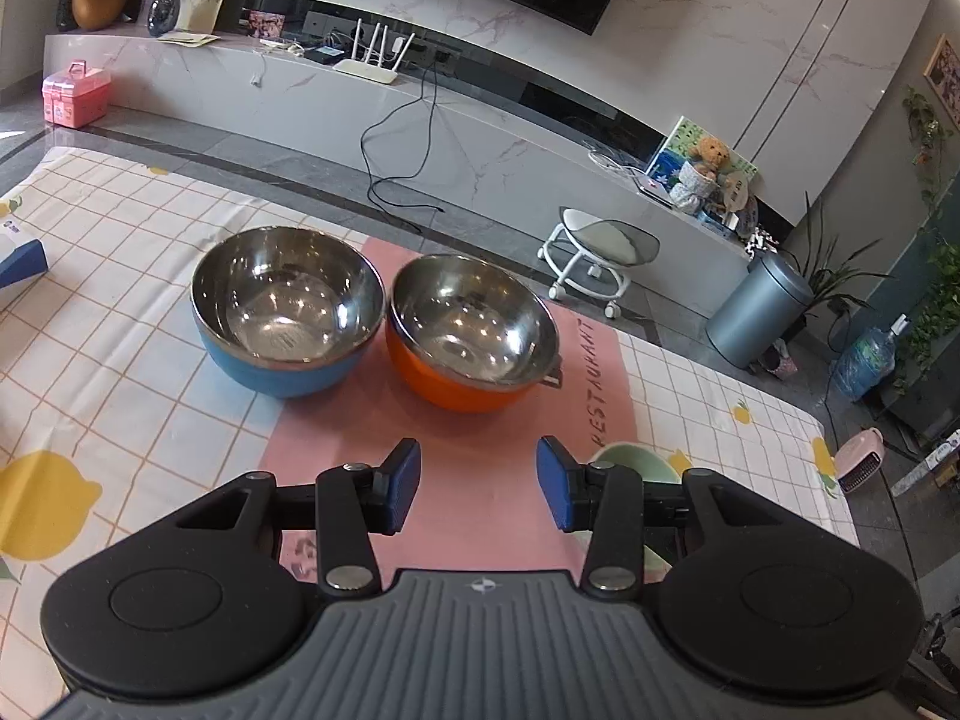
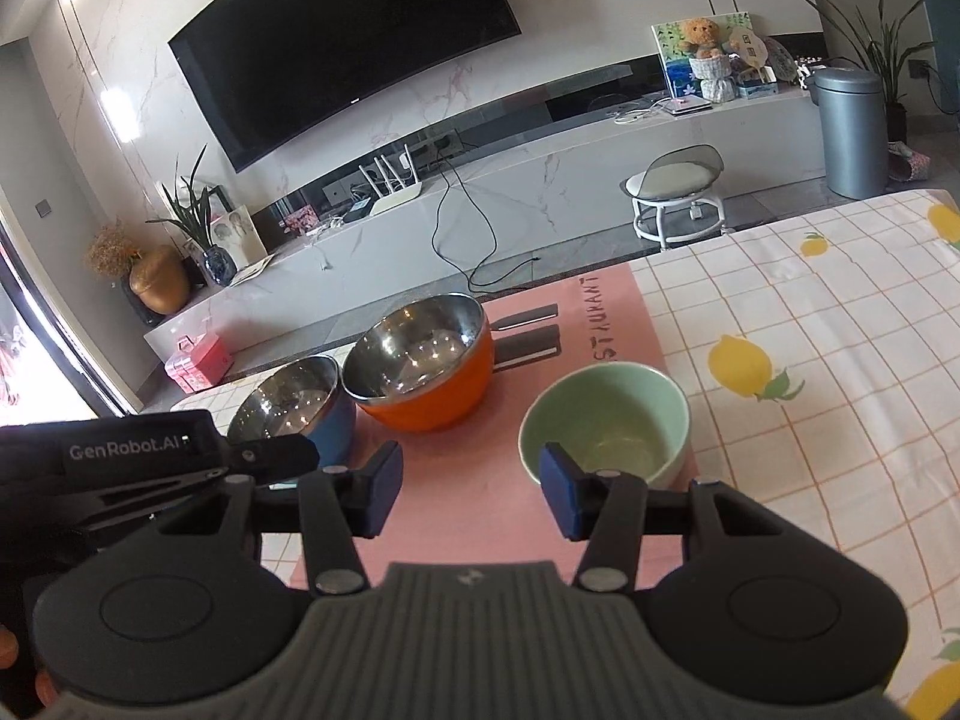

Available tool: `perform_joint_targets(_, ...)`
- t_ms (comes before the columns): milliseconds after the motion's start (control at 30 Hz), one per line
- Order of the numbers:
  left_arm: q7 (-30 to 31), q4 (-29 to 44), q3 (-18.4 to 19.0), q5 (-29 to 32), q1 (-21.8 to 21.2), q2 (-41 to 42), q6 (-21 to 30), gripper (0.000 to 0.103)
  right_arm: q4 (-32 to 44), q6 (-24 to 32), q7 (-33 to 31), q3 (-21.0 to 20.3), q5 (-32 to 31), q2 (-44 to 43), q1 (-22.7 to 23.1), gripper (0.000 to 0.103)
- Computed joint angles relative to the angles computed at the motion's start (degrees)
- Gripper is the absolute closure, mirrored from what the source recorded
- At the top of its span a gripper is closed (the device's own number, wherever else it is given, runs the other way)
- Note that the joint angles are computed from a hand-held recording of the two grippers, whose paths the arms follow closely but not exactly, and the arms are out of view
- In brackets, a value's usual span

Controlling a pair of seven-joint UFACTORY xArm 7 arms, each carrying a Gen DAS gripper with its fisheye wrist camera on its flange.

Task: Organize plates and bowls
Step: 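Move both grippers toward the orange steel bowl, then close both grippers on the orange steel bowl rim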

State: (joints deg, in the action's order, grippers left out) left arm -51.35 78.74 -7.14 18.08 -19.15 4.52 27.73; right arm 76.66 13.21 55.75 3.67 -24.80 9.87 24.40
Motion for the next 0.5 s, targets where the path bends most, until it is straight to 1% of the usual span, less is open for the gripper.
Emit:
perform_joint_targets(67, -0.9, 1.7, 0.7, 1.8, 0.2, 1.6, -0.1, 0.054, 3.8, 2.4, -2.3, 0.4, 1.0, 2.7, -0.2, 0.052)
perform_joint_targets(167, -0.6, 4.6, 1.6, 1.4, 0.5, 4.3, -0.5, 0.053, 9.1, 5.1, -6.7, 0.9, 4.4, 6.7, -0.8, 0.052)
perform_joint_targets(200, -0.6, 5.4, 1.9, 1.2, 0.6, 5.1, -0.7, 0.051, 11.0, 5.9, -7.9, 0.9, 5.6, 8.1, -0.9, 0.051)
perform_joint_targets(267, 0.0, 7.9, 2.5, -0.3, 0.9, 7.4, -0.4, 0.05, 14.5, 7.5, -9.5, 0.4, 7.4, 10.7, -0.8, 0.046)
perform_joint_targets(300, 0.7, 9.2, 2.6, -1.5, 1.1, 8.6, 0.2, 0.05, 16.5, 8.3, -10.3, 0.2, 8.2, 12.1, -0.8, 0.045)
perform_joint_targets(367, 1.3, 11.5, 2.9, -4.1, 1.4, 10.7, 0.9, 0.05, 20.9, 10.2, -12.1, -0.2, 9.9, 15.2, -0.8, 0.044)
perform_joint_targets(500, 2.0, 14.5, 3.7, -6.7, 1.3, 13.6, 1.7, 0.05, 30.2, 14.2, -14.8, -0.4, 13.5, 21.4, -0.7, 0.043)
